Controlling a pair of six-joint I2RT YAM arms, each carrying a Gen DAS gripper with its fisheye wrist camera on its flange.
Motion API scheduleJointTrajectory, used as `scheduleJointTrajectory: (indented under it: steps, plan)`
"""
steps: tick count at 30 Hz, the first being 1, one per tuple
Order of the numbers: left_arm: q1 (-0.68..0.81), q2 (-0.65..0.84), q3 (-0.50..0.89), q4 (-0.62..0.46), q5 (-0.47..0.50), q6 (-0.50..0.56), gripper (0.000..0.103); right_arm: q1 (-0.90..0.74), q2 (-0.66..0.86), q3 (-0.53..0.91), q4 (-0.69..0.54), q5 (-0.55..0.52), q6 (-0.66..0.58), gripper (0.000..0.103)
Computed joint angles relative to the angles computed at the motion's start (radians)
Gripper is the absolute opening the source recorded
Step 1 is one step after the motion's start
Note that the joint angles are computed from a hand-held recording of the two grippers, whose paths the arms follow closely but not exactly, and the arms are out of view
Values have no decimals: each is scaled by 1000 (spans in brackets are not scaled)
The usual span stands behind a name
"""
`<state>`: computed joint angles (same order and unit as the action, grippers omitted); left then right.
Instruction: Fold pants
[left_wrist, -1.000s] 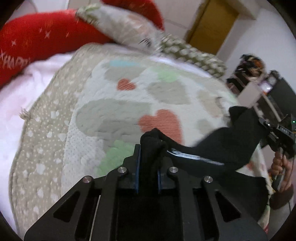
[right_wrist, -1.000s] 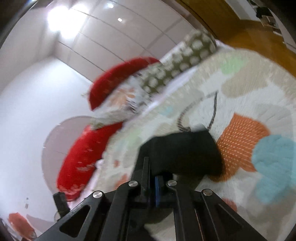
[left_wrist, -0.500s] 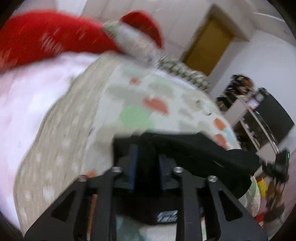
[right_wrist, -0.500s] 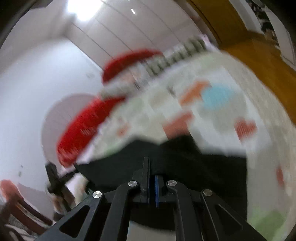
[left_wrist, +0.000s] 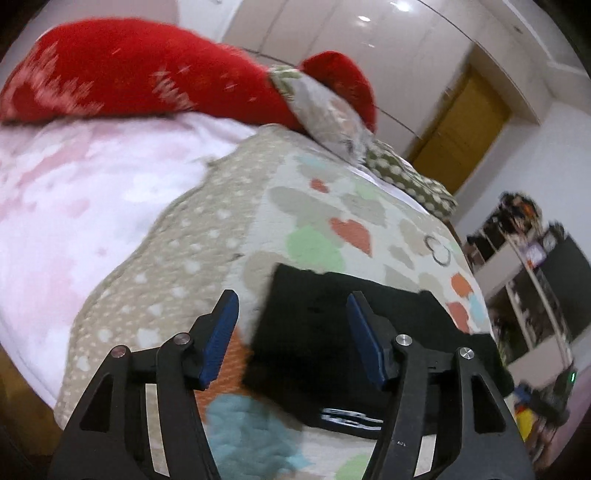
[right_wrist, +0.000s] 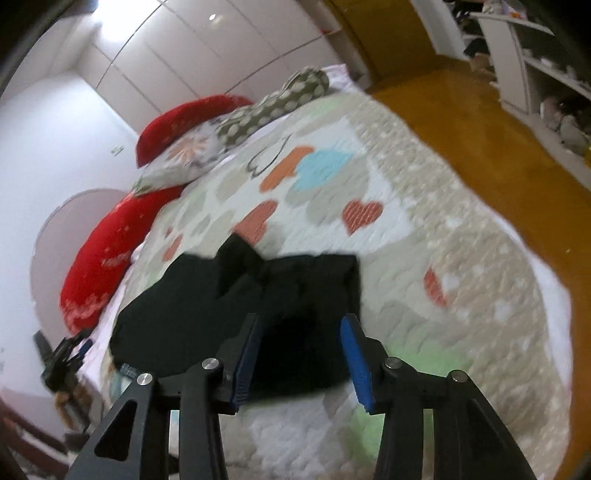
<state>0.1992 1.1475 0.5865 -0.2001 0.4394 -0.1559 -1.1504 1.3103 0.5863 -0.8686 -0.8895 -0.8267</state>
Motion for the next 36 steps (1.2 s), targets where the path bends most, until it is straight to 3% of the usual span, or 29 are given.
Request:
scheduleJointTrajectory:
  steps: [4,9,15,19,22,26,28,31,34,36]
  plan:
    - [-169,14,4,8,-44,-19,60,148,-52,-45,228,33,240,43]
    - [-374,137,28,45,-154,-49,60,344,-101,-126,467,149,408,43]
    - [-465,219,45,77,-187,-58,60,511,-368,-251,321,275,273,43]
    - [-461,237,47,88,-186,-66,60,307,-337,-225,274,160,200,44]
    - [-450,240,36,93,-171,-77,60,280,-222,-186,331,113,240,48]
    - [-452,225,20,91,-171,-95,60,468,-103,-211,568,198,418,48]
    - [-456,203,18,74,-176,-88,60,527,-134,-253,673,216,489,30]
    - [-441,172,20,50,-178,-77,60,546,-226,-251,629,277,482,10]
    - [-403,141,18,38,-164,-76,60,399,-321,-207,514,270,394,7]
    - [-379,119,10,47,-156,-86,60,329,-274,-161,500,269,360,7]
